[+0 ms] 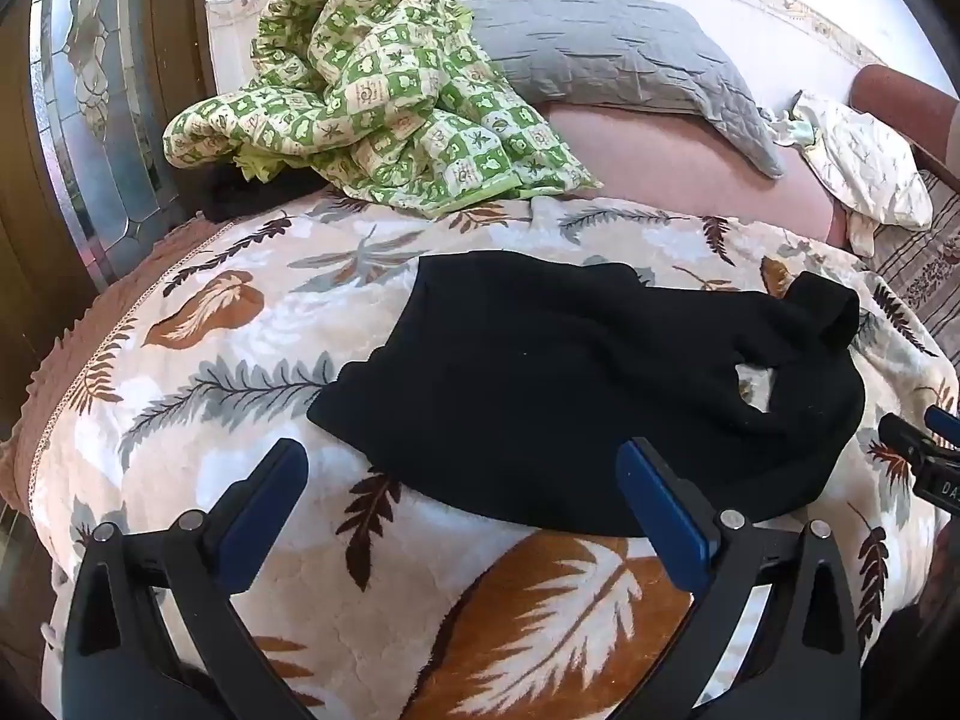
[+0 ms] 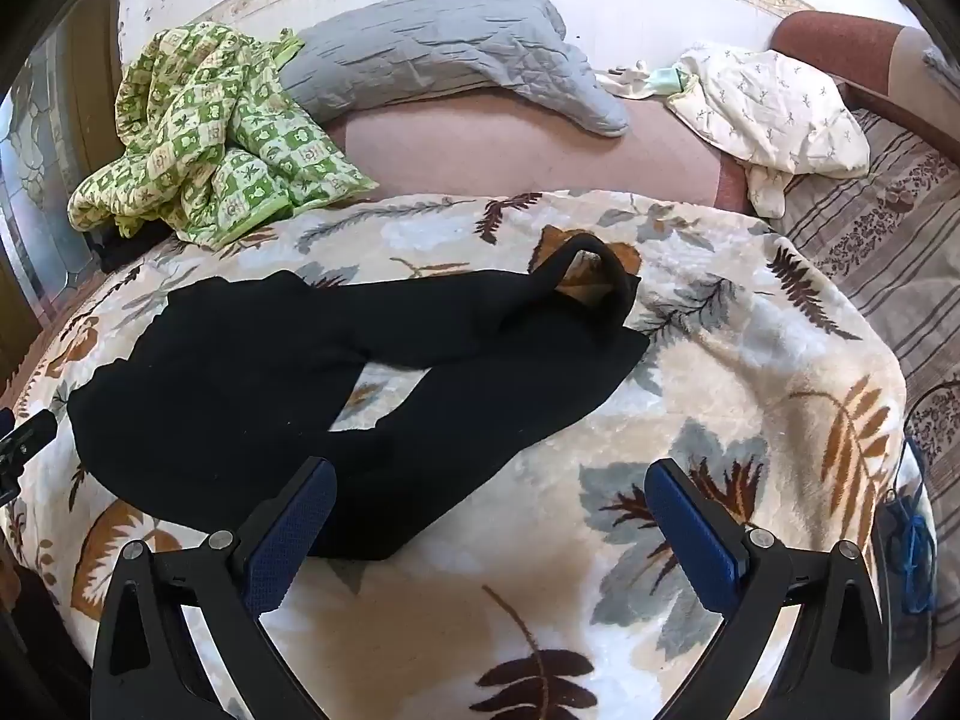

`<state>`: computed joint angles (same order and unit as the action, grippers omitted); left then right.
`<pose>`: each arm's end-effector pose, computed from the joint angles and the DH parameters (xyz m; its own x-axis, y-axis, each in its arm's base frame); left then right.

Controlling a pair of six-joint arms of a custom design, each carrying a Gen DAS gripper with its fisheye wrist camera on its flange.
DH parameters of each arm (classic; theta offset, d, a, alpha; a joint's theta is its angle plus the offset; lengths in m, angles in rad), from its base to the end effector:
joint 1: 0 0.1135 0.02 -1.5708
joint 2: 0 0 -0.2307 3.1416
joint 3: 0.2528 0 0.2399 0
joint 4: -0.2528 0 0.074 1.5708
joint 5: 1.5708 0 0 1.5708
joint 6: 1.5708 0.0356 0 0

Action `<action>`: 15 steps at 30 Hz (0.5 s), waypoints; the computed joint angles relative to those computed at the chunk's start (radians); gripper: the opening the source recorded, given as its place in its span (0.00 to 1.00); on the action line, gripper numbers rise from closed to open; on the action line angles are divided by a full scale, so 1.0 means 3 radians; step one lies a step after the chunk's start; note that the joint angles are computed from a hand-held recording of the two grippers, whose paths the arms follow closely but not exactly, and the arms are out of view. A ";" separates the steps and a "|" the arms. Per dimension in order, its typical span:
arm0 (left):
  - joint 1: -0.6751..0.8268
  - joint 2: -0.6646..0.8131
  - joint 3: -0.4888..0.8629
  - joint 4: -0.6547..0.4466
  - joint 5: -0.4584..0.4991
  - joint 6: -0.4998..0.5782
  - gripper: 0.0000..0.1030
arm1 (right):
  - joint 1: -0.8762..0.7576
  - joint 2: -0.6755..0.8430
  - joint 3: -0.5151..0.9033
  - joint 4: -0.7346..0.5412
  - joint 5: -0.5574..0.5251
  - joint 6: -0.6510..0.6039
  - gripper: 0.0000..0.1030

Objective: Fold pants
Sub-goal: 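Move both grippers toward the black pants on the blanket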

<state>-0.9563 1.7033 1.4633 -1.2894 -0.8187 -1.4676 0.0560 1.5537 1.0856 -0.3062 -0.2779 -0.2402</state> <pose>0.1910 -0.2256 0.2470 -0.5972 -0.3322 -0.7300 -0.5173 0.8551 0.0340 0.3267 0.0281 0.2172 -0.6187 -0.2638 -0.7400 -0.4085 0.9126 0.0162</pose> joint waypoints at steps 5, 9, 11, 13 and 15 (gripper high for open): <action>-0.0028 -0.0010 -0.0039 0.0042 -0.0020 -0.0018 1.00 | 0.0050 -0.0021 -0.0085 0.0109 0.0063 0.0054 1.00; -0.0029 -0.0071 -0.0167 0.0158 -0.0009 -0.0037 1.00 | 0.0049 0.0018 -0.0018 0.0015 0.0078 0.0006 1.00; -0.0027 -0.0097 -0.0207 0.0224 0.0021 -0.0015 1.00 | 0.0027 0.0001 -0.0049 0.0044 0.0064 -0.0014 1.00; -0.0043 -0.0092 -0.0214 0.0226 0.0011 -0.0034 1.00 | 0.0020 -0.0011 -0.0076 0.0083 0.0075 -0.0026 1.00; -0.0035 -0.0102 -0.0207 0.0225 0.0018 -0.0001 1.00 | 0.0038 -0.0026 -0.0038 0.0029 0.0081 -0.0007 1.00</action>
